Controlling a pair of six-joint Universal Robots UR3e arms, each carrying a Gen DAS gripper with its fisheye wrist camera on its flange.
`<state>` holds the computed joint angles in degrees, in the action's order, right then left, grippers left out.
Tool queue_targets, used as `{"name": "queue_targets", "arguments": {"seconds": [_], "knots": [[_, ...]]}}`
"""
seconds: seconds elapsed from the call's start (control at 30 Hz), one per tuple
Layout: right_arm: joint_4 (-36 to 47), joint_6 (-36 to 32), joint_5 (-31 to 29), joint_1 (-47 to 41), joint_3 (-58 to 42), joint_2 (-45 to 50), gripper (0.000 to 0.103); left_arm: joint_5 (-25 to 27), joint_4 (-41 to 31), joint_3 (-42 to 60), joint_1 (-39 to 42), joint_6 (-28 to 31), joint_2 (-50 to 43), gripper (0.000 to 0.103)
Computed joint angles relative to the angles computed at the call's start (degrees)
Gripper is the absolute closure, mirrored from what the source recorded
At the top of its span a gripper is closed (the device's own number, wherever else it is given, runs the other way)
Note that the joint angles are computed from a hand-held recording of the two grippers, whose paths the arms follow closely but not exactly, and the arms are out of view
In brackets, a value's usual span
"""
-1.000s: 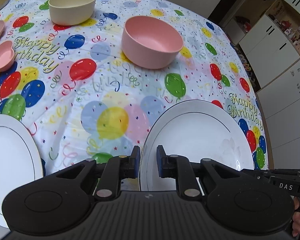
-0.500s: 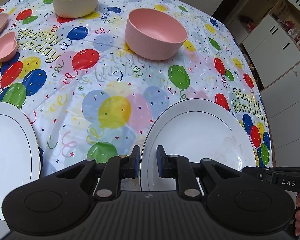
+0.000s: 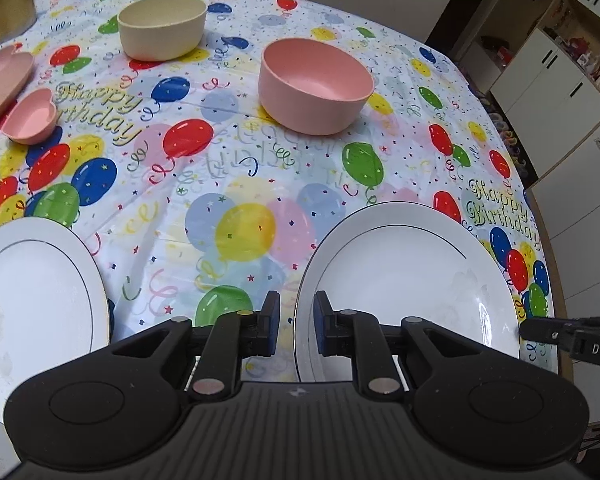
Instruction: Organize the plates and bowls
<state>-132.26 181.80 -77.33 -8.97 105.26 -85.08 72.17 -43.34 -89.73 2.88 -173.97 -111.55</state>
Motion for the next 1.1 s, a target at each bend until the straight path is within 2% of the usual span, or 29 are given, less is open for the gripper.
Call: {"name": "queue_targets", "arguments": {"seconds": [0.27, 0.47, 0.57, 0.63, 0.67, 0.7, 0.73, 0.8, 0.87, 1.07, 1.1], "knots": [[-0.2, -0.7, -1.0, 1.0, 0.2, -3.5, 0.088, -0.1, 3.5, -5.9, 0.4, 0.2, 6.8, 0.082], [-0.2, -1.7, 0.1, 1.9, -0.1, -6.1, 0.082, -0.2, 4.8, -9.3, 1.1, -0.8, 12.0, 0.081], [-0.3, -2.2, 0.9, 2.4, -0.3, -7.1, 0.076, 0.6, 6.0, -11.4, 1.3, -1.7, 14.7, 0.080], [-1.0, -2.8, 1.2, 2.8, -0.2, -8.0, 0.062, 0.4, 6.9, -13.1, 1.9, -1.8, 16.9, 0.072], [-1.5, -3.2, 1.4, 3.1, -0.1, -8.4, 0.057, 0.3, 7.3, -13.9, 2.1, -2.0, 17.9, 0.065], [-2.1, -3.5, 1.4, 3.3, 0.1, -8.8, 0.046, 0.5, 7.8, -14.5, 2.3, -2.3, 18.8, 0.054], [-2.7, -3.8, 1.4, 3.6, 0.3, -9.2, 0.035, 1.0, 8.6, -15.3, 2.3, -2.7, 19.6, 0.049], [-3.4, -4.2, 1.7, 4.0, 0.3, -9.8, 0.025, 2.0, 10.1, -16.7, 2.4, -3.4, 21.3, 0.038], [-3.3, -4.8, 2.4, 4.4, -0.3, -9.9, 0.024, 2.5, 10.3, -17.6, 3.0, -4.1, 22.8, 0.032], [-5.1, -4.5, 3.1, 7.4, -2.6, -8.4, 0.013, 3.7, 11.9, -20.6, 6.1, -4.6, 26.0, 0.026], [-6.0, -4.3, 2.8, 8.3, -3.0, -7.8, 0.008, 4.0, 12.3, -21.0, 6.8, -4.6, 26.2, 0.025]]}}
